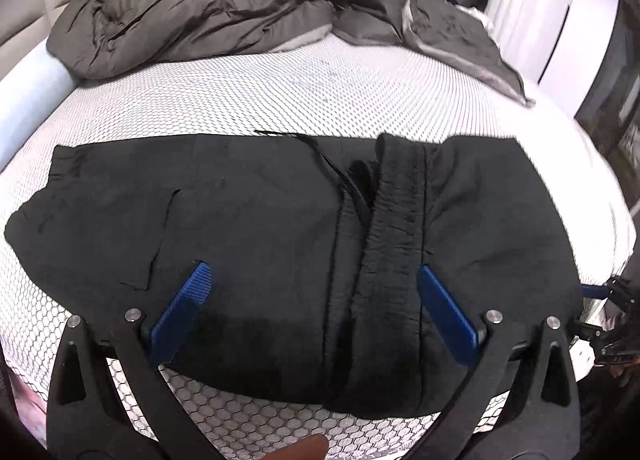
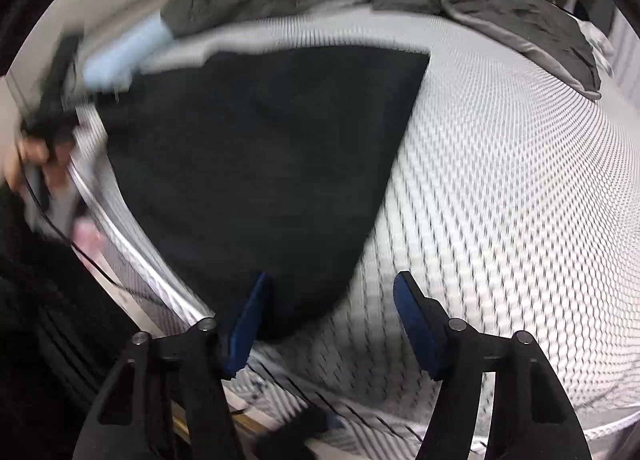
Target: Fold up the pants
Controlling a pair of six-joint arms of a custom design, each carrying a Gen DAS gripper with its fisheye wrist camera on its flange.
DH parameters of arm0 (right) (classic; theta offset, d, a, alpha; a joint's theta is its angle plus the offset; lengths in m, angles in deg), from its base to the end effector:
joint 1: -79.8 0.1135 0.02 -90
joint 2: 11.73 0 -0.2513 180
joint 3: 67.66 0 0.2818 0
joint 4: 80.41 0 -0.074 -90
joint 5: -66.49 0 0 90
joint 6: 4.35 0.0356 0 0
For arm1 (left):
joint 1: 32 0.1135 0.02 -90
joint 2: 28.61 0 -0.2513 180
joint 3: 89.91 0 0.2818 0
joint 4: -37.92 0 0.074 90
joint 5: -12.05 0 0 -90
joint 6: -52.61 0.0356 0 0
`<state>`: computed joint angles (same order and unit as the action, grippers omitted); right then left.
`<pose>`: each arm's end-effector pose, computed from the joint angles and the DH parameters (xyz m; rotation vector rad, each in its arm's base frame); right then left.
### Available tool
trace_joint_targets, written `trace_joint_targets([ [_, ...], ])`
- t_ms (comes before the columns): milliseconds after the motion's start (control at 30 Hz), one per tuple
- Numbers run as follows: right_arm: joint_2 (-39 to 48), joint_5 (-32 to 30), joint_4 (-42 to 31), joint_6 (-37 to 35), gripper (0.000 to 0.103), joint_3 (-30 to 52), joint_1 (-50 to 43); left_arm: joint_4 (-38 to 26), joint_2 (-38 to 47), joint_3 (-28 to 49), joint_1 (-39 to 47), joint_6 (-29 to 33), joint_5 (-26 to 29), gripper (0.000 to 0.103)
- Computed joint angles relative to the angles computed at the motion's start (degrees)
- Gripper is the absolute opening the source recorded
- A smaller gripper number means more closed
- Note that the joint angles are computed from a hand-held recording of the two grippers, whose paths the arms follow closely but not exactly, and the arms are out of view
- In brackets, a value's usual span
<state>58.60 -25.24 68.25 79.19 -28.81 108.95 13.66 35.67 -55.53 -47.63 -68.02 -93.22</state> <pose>0.1967 0.1109 0.1055 -0.8280 2.5462 0.1670 0.2131 -0.0499 0.1116 -0.4279 2.4314 -0.0093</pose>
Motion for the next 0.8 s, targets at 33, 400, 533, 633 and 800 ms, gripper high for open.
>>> trace_joint_targets([
  [33,0.58,1.35,0.17,-0.61,0.066,-0.06,0.35,1.52,2.83,1.06,0.66,0.96,0.44,0.102],
  [400,-3.41,-14.89,3.71,3.03,0.066,-0.47,-10.59,6.78,16.92,13.41,4.75,7.48,7.29,0.099],
  [533,6.99,-15.5,8.99,4.93,0.066,5.42,-10.52,2.51,29.1,25.33,8.77,8.56,15.38,0.066],
  [633,10.82,-15.86,12.07,5.72,0.066,6.29,-10.16,-0.54,37.89,33.5,10.64,11.32,21.95,0.038],
  [800,16.67,-15.8,11.2,5.49,0.066,10.75,-10.51,2.09,38.64,34.91,10.49,13.32,22.11,0.017],
])
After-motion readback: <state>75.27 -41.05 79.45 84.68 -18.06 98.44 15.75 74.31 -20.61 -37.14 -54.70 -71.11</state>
